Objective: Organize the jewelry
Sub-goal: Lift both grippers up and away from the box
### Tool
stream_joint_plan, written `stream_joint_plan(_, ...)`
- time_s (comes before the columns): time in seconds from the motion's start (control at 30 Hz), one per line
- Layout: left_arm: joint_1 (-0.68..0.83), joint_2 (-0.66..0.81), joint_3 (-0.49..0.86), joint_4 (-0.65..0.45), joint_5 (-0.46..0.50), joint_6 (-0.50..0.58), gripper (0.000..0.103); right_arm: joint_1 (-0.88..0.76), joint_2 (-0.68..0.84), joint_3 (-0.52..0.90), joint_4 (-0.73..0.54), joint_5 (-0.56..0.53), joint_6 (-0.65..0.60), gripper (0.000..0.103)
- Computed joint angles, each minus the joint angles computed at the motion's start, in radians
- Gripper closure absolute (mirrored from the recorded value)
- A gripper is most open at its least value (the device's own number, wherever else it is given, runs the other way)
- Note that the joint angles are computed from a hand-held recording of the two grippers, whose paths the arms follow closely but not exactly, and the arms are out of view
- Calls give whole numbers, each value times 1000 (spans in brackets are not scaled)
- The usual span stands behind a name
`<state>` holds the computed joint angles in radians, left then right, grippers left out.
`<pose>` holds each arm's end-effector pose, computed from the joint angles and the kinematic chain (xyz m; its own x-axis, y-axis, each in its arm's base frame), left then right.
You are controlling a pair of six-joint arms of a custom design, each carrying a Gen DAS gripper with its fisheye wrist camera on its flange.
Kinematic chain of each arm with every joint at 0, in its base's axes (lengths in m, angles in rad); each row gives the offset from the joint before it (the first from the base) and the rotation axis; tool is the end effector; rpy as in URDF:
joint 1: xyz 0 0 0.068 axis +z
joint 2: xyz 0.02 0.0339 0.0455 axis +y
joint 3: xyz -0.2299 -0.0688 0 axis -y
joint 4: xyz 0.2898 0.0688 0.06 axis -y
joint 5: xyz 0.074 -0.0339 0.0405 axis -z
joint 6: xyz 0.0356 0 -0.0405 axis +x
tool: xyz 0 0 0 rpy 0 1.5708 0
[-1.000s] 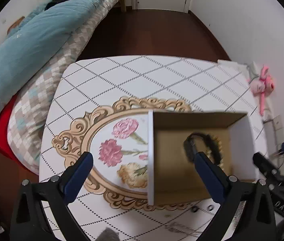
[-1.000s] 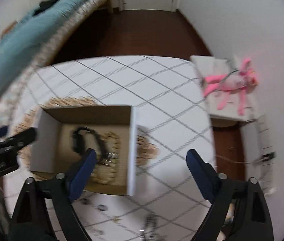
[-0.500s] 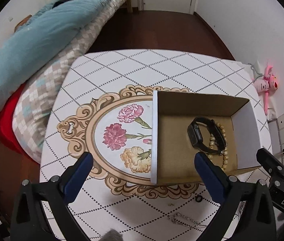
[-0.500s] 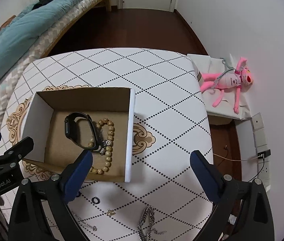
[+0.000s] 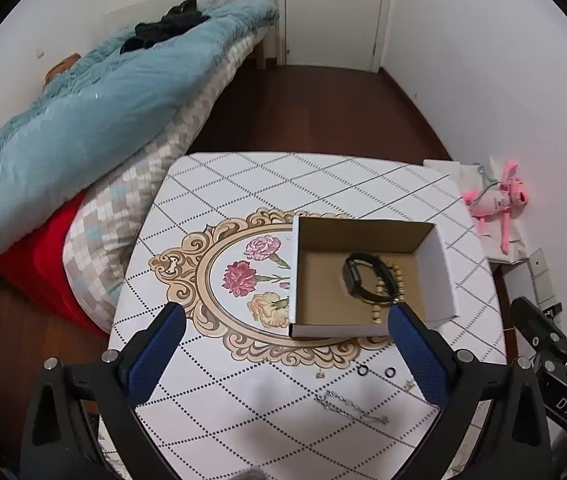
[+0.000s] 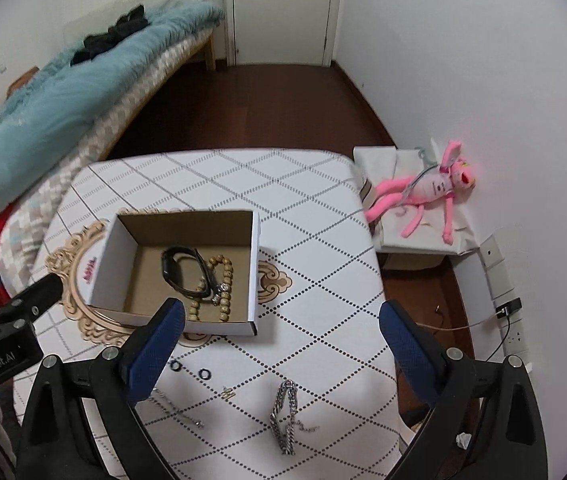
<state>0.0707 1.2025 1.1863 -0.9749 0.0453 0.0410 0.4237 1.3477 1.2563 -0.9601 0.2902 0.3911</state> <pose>0.2874 0.0187 0.2916 -0.8357 -0.0181 -0.5489 -0.0116 0.9998 -0.0154 0.2930 0.1210 0.2771 -0.8325 0.0252 -0.5535 0.0572 0.9975 -0.0405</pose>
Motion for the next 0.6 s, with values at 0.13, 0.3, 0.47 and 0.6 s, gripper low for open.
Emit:
stream_joint_plan(0.13,5,-57,10,-45,16,18,0,33,-79,6,-42,37,19,4)
stream_joint_plan(0.3,12,-111,19,-86,19,30,0,70,-134,35,-98,66,44,4)
stream_joint_plan(0.47,12,-123,31,-120,-17,23,0,80,-172,46,-126,48,72,4)
stream_joint_plan(0.6,21,-123,0,-129,3,16,0,44,-191,13,-147,-32,103,4)
